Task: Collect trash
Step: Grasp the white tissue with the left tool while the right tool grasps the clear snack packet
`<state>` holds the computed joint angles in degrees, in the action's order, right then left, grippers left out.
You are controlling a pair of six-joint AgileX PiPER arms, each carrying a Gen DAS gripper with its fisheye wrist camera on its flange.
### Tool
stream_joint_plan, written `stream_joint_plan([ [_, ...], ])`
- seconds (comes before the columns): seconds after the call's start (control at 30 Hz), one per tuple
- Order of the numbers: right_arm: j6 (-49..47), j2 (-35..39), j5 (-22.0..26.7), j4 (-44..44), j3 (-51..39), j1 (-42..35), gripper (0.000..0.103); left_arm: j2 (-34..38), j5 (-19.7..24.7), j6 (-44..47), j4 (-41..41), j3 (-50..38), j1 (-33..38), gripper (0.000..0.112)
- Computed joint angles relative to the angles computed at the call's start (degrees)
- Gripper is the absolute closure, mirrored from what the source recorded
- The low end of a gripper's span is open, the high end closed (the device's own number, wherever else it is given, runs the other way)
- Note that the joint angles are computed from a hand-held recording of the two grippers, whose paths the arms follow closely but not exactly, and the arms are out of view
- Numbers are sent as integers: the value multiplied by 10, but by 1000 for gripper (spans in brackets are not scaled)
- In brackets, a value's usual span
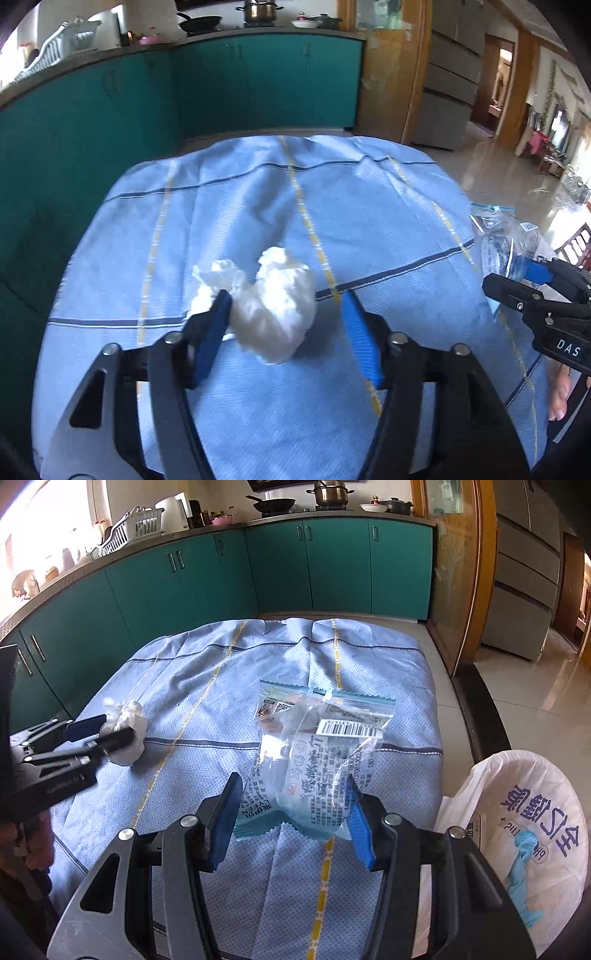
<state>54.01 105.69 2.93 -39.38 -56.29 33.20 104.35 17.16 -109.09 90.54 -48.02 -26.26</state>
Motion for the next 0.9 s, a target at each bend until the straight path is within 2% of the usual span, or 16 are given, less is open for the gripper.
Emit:
stream_joint_plan([
  [0.1,0,5,1,2,-2,-1,50,25,21,20,-11,-19,-10,41],
  [0.17,0,7,2,2,-3,-2,50,39,36,38,-25,-35,-16,40],
  [0.3,-10,11,1,12,-5,-3,50,57,49,100,-80,-63,-21,33],
  [0.37,27,11,2,-26,-6,-2,50,71,74,124,-101,-75,-30,33],
  [0.47,115,13,6,-116,-6,1,50,78,92,107,-88,-74,-38,33],
  [0.6,133,17,7,-134,-7,2,50,77,89,125,-102,-75,-32,33],
  [0.67,123,20,8,-124,-10,3,50,80,102,148,-119,-80,-36,35],
  [0.9,99,28,13,-102,-17,8,50,85,165,146,-112,-79,-57,65],
])
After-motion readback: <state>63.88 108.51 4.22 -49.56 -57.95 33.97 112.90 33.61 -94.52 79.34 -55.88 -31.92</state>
